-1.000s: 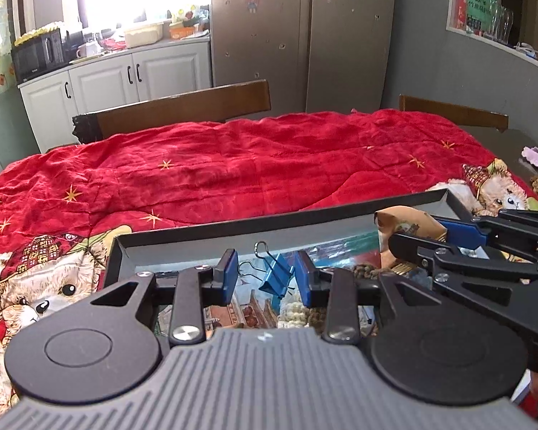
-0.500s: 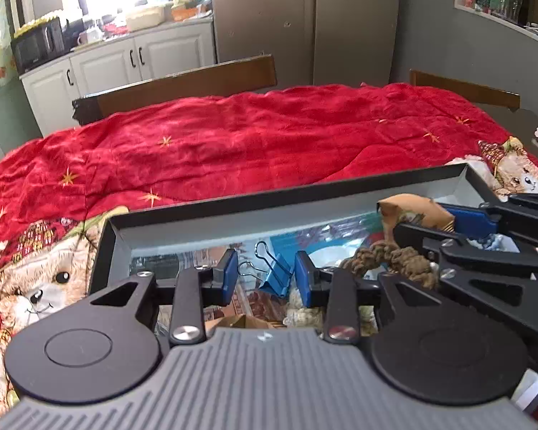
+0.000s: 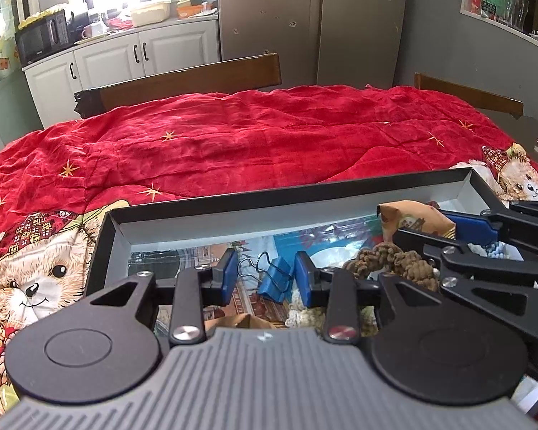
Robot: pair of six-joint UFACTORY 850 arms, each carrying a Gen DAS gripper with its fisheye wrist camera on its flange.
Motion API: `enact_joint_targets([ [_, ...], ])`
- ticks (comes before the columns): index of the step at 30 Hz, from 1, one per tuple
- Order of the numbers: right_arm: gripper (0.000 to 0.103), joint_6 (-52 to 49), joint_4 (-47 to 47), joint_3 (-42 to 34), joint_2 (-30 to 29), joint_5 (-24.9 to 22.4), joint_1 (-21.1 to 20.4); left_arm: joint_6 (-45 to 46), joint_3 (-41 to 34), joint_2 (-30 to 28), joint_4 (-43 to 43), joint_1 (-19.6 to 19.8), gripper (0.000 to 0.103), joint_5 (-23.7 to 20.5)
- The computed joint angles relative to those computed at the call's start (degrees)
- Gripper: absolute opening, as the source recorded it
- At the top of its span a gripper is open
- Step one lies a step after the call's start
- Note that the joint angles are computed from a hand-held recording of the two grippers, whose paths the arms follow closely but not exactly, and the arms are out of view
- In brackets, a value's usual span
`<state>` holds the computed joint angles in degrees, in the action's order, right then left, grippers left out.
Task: Organize objects
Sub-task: 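Lower both held items into the box and open both grippers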
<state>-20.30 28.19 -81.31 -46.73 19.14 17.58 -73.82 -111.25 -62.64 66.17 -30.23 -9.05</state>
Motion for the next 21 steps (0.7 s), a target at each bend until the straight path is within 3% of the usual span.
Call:
enact_joint_targets([
  [7,0.029,-0.3,0.1,0.0,-0.1,0.2,0.1,-7.7,0.7,0.2,7.1,0.1,0.055,0.8],
  [13,0.035,-1.4,1.4,0.5,0.1,1.3,0.4,-11.7,1.1,0.5,10.9,0.1,0.057,1.0],
  [21,0.043,0.3,0.3,2.2,1.2,4.0,0.6,-30.3,3.0,1.6,29.8,0.0,0.067,1.1],
])
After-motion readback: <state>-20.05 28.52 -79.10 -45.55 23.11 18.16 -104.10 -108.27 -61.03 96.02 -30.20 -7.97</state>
